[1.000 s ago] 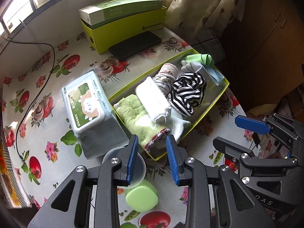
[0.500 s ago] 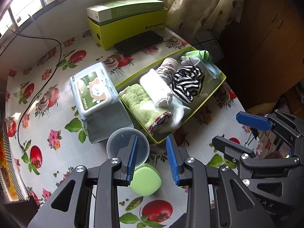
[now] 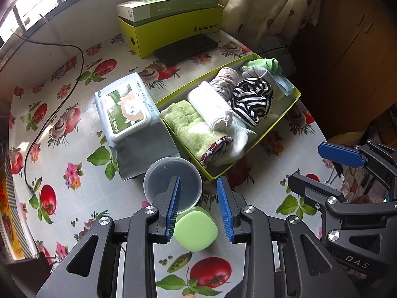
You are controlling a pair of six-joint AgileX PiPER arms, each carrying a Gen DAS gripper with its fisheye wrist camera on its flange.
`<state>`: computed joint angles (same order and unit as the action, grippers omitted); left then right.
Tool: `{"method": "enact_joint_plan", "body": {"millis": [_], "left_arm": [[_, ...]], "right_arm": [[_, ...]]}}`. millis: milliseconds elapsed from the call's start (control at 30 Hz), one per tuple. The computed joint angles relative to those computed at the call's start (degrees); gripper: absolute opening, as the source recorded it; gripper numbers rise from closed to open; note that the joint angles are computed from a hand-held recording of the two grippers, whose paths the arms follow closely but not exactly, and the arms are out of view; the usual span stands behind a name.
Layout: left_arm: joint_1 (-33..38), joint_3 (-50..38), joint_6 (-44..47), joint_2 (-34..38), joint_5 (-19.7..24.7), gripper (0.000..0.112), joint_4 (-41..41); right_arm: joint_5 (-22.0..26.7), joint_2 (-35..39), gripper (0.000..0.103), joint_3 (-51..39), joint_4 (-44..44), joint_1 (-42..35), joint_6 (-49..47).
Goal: Organize soft objects
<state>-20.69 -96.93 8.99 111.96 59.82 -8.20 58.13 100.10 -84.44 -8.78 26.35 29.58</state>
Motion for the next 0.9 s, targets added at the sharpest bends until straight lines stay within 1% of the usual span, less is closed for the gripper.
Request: {"method": "enact_joint_plan", "body": {"millis": [333, 900], "left_arm": [[-0.53, -0.50, -0.50, 0.79, 0.07, 0.032, 0.93], [-0.38, -2.03, -0.54, 2.27, 1.21, 0.032, 0.64]], "right_arm": [[-0.10, 1.23, 0.058, -0.63, 1.76, -1.23, -1.92], [-0.57, 1.51, 0.058, -0.43, 1.87, -1.33, -1.88]]}}
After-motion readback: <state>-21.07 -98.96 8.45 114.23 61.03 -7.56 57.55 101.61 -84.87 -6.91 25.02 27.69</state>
